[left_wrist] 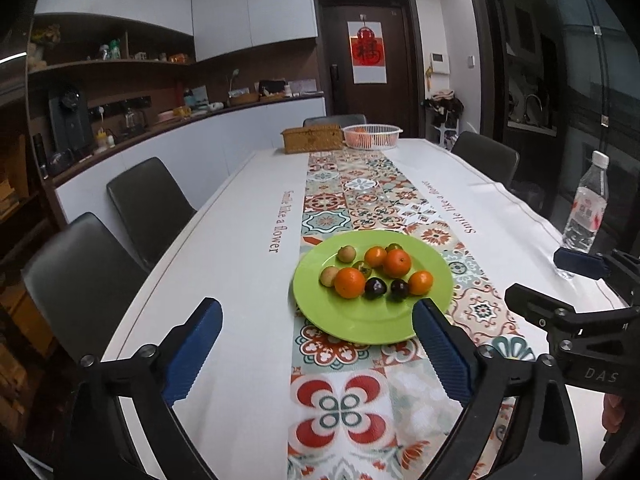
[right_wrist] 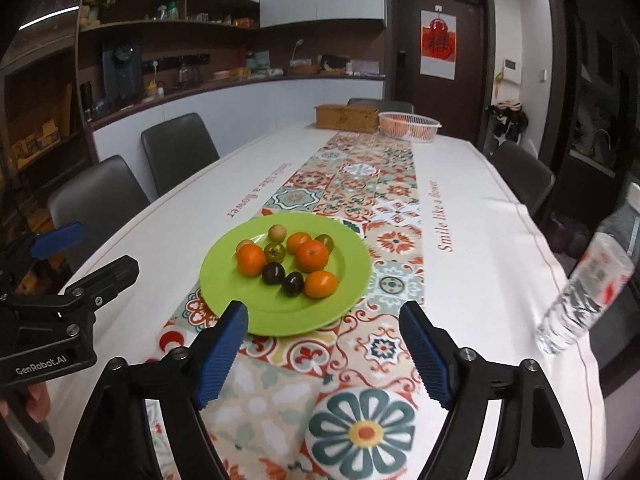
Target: Organize fruits
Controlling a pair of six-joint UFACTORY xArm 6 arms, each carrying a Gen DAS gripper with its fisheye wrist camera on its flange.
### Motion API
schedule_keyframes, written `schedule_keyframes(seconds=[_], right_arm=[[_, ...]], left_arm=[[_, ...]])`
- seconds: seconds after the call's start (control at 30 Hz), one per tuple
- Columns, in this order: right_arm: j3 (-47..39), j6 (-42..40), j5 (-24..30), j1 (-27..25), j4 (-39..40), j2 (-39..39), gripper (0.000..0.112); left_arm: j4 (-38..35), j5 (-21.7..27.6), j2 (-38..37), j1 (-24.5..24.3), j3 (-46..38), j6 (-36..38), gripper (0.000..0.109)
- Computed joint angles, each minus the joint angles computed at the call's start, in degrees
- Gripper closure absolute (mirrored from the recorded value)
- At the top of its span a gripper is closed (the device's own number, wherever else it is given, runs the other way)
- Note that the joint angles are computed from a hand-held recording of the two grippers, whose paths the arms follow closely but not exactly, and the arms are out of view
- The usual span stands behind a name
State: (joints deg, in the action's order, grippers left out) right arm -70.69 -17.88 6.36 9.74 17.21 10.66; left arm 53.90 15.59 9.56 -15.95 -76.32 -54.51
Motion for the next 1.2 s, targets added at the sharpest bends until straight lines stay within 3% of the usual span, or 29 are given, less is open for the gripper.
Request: schedule_keyframes(seconds=[0.2,0.37,0.53,0.9,1.2], right_arm=[[7.0,1.6,-3.8,-0.3,-1.4,-5.9,0.022],[11.9,5.2,-6.4,-1.0,-5.0,-10.1,0.019],[15.2,-1.6,-7.3,-0.4,2.5,-13.9,0.017],[20.9,-2.3,-8.5,-0.6,3.6,-20.0,0.016],[23.4,-8.6,-8.2,0.1,10.7,-23.4,0.016]], left_arm=[[6.0,1.4,-5.1,-1.5,4.4,-6.6,0.006],[6.0,2.0,-8.2,-2.7,7.1,-7.1,0.006],[7.3,2.4,-10.9,-3.9,9.6,-8.6,0.006],[7.6,4.1,-15.4,-6.3,13.8,-10.2,0.006],[6.1,3.8,-17.8,-7.1,16.0,-11.0,0.006]])
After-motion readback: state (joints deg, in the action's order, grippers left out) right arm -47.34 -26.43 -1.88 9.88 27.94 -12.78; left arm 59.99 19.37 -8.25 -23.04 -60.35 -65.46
